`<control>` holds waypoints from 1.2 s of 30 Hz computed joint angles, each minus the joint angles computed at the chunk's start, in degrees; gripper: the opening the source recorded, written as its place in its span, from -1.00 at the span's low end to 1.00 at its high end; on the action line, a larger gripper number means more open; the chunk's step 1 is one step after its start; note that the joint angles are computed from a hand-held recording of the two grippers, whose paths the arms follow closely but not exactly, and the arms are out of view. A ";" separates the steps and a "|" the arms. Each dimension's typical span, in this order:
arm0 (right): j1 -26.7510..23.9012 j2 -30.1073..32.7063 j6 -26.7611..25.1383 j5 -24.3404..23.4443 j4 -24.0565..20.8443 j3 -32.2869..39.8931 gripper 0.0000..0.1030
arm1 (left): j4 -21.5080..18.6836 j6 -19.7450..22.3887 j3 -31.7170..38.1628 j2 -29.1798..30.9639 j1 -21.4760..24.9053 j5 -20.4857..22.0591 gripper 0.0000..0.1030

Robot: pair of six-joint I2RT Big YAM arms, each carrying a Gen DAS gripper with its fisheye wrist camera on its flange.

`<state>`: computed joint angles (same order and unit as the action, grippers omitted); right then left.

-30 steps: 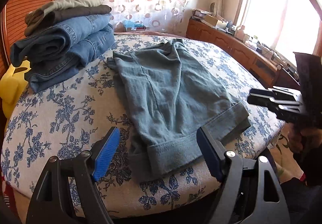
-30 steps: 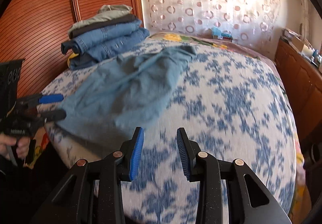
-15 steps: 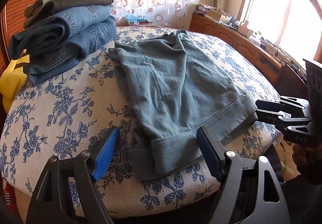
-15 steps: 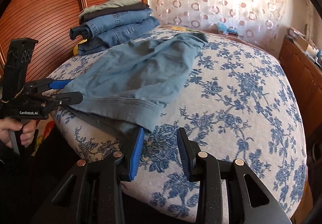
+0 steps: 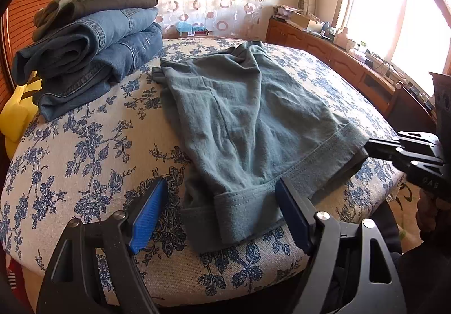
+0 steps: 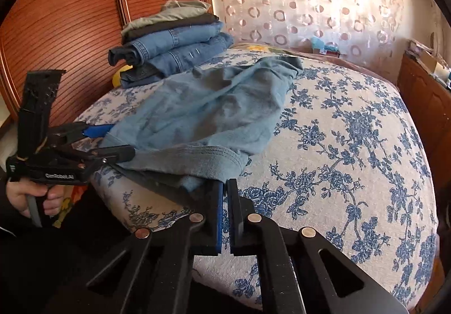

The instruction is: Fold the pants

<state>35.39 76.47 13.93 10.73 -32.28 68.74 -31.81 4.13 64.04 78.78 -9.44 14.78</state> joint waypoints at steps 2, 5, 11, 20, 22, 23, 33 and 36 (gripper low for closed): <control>0.07 -0.59 0.02 0.08 0.28 -0.57 -0.97 | 0.08 -0.03 0.01 0.06 0.07 0.14 0.54; 0.43 -1.62 -0.08 -0.09 -0.32 -1.19 -0.98 | -0.17 -0.06 0.22 0.16 0.17 0.27 0.54; 0.95 -3.72 0.92 -0.84 -1.94 -2.39 -0.98 | -0.38 -0.61 0.51 0.17 0.56 0.92 0.54; 0.94 -5.04 2.88 -2.55 -4.36 -3.22 -0.98 | 0.09 -0.54 0.42 -0.06 0.76 1.07 0.54; 0.83 -5.01 3.67 -3.03 -4.47 -3.16 -0.98 | 0.08 -0.42 0.46 0.04 0.77 1.08 0.54; 0.86 -5.09 3.80 -3.18 -4.47 -3.06 -0.98 | 0.12 -0.36 0.40 0.01 0.73 0.97 0.54; 0.46 -6.11 2.83 3.17 -5.35 -0.53 -0.77 | 0.83 0.16 0.23 -0.27 0.36 1.00 0.54; -0.34 -5.19 2.21 3.72 -3.93 0.43 -0.52 | 0.83 0.52 0.73 0.13 0.28 0.75 0.54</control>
<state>35.05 71.28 16.13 14.45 -36.22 69.17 -30.98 4.65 64.77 78.91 -9.15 15.53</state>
